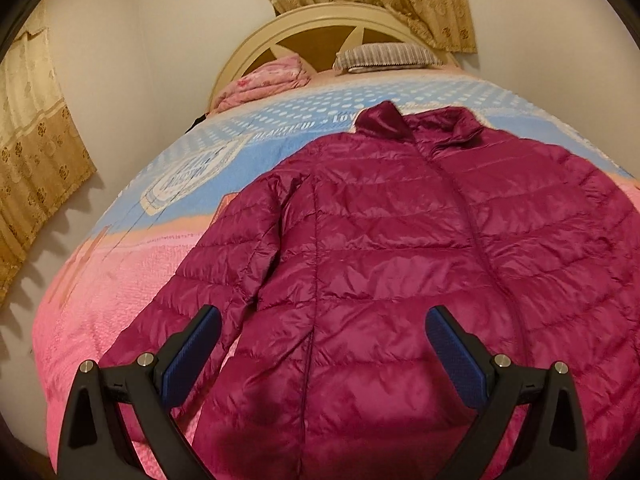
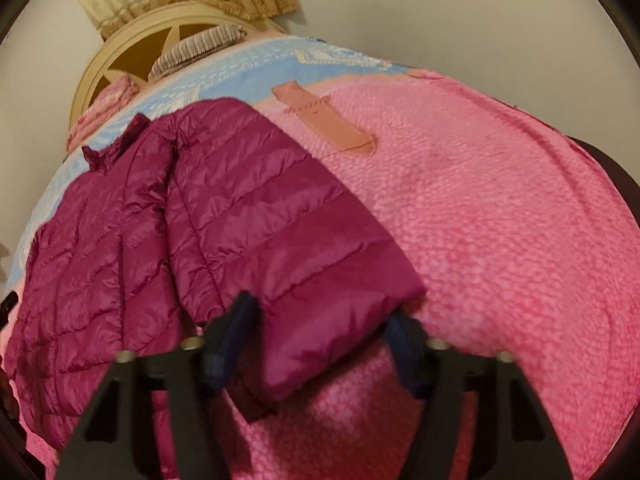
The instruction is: Fold large clothes
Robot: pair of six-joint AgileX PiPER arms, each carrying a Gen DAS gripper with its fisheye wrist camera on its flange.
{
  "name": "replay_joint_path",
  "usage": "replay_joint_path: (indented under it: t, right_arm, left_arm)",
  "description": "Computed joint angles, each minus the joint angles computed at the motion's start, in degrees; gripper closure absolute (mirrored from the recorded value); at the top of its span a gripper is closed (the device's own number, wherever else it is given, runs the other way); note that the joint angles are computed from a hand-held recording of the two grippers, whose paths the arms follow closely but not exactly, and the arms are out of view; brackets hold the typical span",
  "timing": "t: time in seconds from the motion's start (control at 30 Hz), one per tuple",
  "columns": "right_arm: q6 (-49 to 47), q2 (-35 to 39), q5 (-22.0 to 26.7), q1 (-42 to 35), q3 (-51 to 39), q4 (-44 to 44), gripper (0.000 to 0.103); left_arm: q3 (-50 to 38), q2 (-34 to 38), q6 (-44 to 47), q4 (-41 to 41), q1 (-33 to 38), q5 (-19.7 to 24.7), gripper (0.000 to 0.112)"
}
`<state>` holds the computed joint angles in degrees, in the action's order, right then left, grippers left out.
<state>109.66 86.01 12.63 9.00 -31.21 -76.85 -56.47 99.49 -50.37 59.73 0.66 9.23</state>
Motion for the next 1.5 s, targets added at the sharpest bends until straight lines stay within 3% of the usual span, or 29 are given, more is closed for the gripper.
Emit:
replay_joint_path:
  t: [0.1,0.3,0.5,0.67,0.83,1.2,1.47,1.5]
  right_arm:
    - [2.27,1.07,-1.87,-1.87,-0.21,-4.39,0.077]
    - [-12.54,-1.07,3.04,-6.01,-3.74,5.64,0.088]
    - [-25.13,-4.04,8.00,-9.50,-9.85,12.46,0.091]
    - [-30.86,-3.45,14.92,-4.74,-19.03,12.88,0.092]
    - [-34.59,0.67,20.16,2.53,-28.03,12.12,0.092]
    - [-41.09,15.42,22.66,14.64,-44.89,14.90,0.092]
    - [-50.64,29.34,23.08,20.85,-59.84,22.47,0.092]
    - [-51.52,30.94,22.33,21.18,-61.26,23.62,0.088]
  left_arm:
    - [-2.19,1.94,5.64,-5.59,0.93,0.74,0.010]
    - [-5.96,4.01,11.20,-10.20,2.84,1.46,0.010]
    - [-11.07,5.62,19.53,-17.63,4.49,2.75,0.010]
    - [-17.58,8.83,27.23,-25.66,6.04,5.23,0.010]
    - [-24.45,12.92,29.38,-28.55,6.92,8.00,0.010]
    - [-37.08,20.67,37.95,-39.56,9.01,13.71,0.010]
    - [-38.47,22.43,45.06,-46.71,10.21,14.32,0.010]
    - [-38.96,22.77,45.62,-47.37,10.46,14.70,0.010]
